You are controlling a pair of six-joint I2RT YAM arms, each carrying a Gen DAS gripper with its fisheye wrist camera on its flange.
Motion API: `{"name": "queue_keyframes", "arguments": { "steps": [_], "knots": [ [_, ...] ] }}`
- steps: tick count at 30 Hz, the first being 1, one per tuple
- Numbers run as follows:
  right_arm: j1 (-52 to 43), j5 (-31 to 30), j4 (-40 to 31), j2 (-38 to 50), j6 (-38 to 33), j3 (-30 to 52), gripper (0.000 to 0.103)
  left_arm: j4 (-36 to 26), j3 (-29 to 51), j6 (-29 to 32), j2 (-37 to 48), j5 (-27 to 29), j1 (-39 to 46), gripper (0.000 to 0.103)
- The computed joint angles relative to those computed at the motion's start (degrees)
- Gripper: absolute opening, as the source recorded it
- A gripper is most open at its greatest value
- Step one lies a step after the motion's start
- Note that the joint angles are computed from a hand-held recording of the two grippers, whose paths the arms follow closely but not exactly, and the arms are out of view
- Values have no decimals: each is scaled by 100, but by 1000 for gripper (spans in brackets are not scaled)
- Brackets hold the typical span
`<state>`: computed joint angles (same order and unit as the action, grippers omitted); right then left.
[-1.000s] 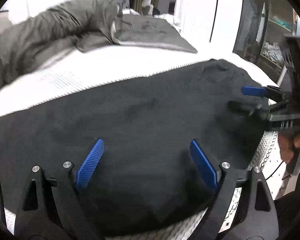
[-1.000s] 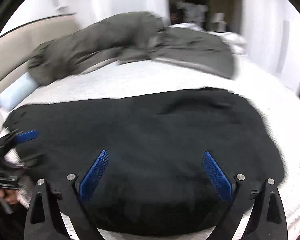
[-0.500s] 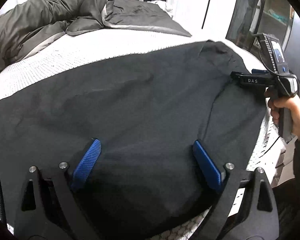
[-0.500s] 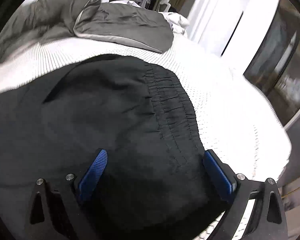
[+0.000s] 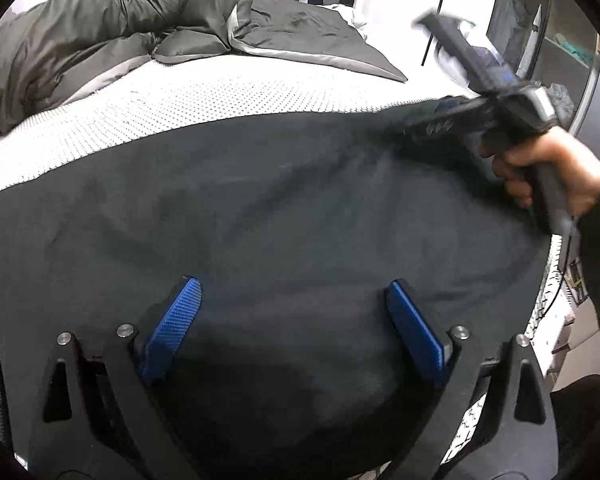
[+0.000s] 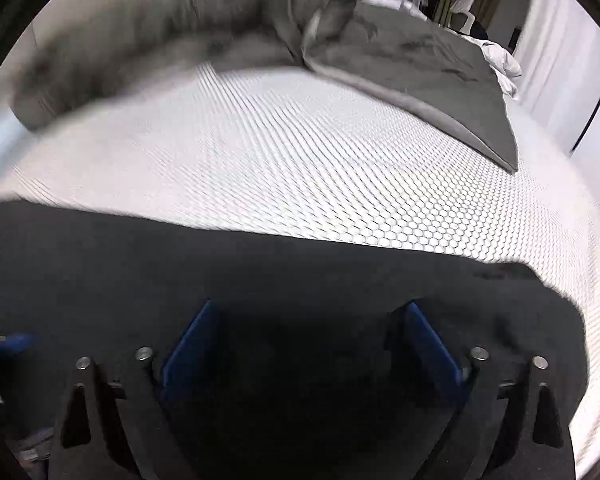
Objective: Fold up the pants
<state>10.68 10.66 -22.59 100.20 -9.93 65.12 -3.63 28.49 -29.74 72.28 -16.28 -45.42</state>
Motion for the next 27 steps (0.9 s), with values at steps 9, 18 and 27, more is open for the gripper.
{"name": "queue_keyframes", "arguments": {
  "steps": [9, 18, 27],
  "knots": [
    [-602, 740, 289, -1019, 176, -792, 78, 85, 49, 35, 28, 172, 149, 93],
    [964, -1027, -125, -3151, 1156, -2489, 92, 164, 161, 20, 120, 562, 247, 93],
    [-162, 713, 530, -2997, 489, -2977, 94, 315, -57, 218, 57, 515, 314, 94]
  ]
}}
